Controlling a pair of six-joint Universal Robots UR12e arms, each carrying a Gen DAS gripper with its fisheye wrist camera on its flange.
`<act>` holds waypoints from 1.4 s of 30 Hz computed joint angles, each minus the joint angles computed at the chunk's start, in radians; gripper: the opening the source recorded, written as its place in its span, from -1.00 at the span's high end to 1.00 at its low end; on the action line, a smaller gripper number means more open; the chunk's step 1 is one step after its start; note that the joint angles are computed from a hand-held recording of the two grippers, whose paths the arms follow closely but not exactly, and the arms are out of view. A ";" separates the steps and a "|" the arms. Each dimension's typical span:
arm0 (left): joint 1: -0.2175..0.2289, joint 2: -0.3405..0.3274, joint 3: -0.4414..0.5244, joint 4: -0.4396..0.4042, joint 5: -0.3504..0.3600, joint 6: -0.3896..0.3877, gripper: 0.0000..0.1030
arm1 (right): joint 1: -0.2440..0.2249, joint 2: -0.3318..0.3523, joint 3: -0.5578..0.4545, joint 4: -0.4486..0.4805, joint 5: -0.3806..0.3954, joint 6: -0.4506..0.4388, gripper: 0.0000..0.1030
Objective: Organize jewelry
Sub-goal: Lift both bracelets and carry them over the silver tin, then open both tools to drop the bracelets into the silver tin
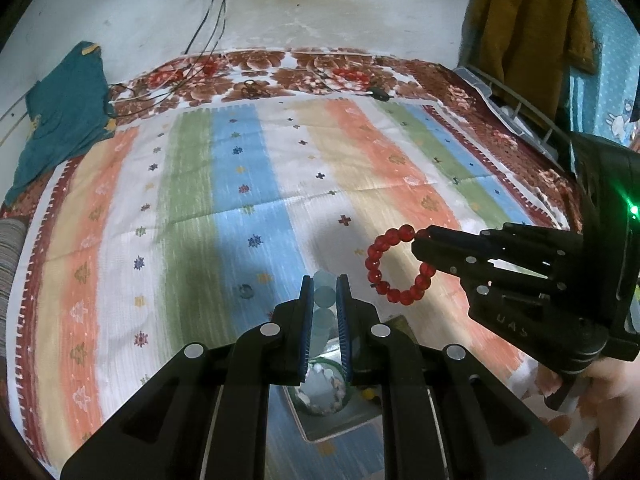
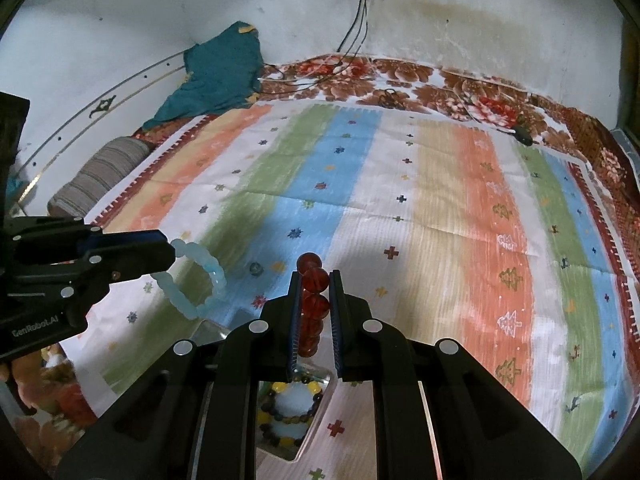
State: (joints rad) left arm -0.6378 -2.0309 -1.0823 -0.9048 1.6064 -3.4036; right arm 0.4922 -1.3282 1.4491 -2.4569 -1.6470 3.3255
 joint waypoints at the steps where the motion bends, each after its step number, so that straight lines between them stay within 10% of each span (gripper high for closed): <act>1: -0.001 0.004 -0.005 0.004 -0.001 0.000 0.79 | 0.001 -0.003 0.004 0.000 0.001 0.000 0.73; 31: -0.032 0.071 -0.113 0.053 -0.009 -0.022 0.78 | 0.029 -0.070 0.093 -0.001 0.030 -0.008 0.72; 35: -0.033 0.078 -0.123 0.067 0.023 -0.058 0.23 | 0.030 -0.071 0.095 0.010 -0.003 -0.003 0.60; 38: -0.029 0.083 -0.127 0.064 0.040 -0.084 0.20 | 0.024 -0.076 0.100 0.004 -0.004 0.014 0.20; 42: -0.021 0.082 -0.126 0.049 0.053 -0.116 0.11 | 0.014 -0.075 0.096 0.020 0.007 0.035 0.18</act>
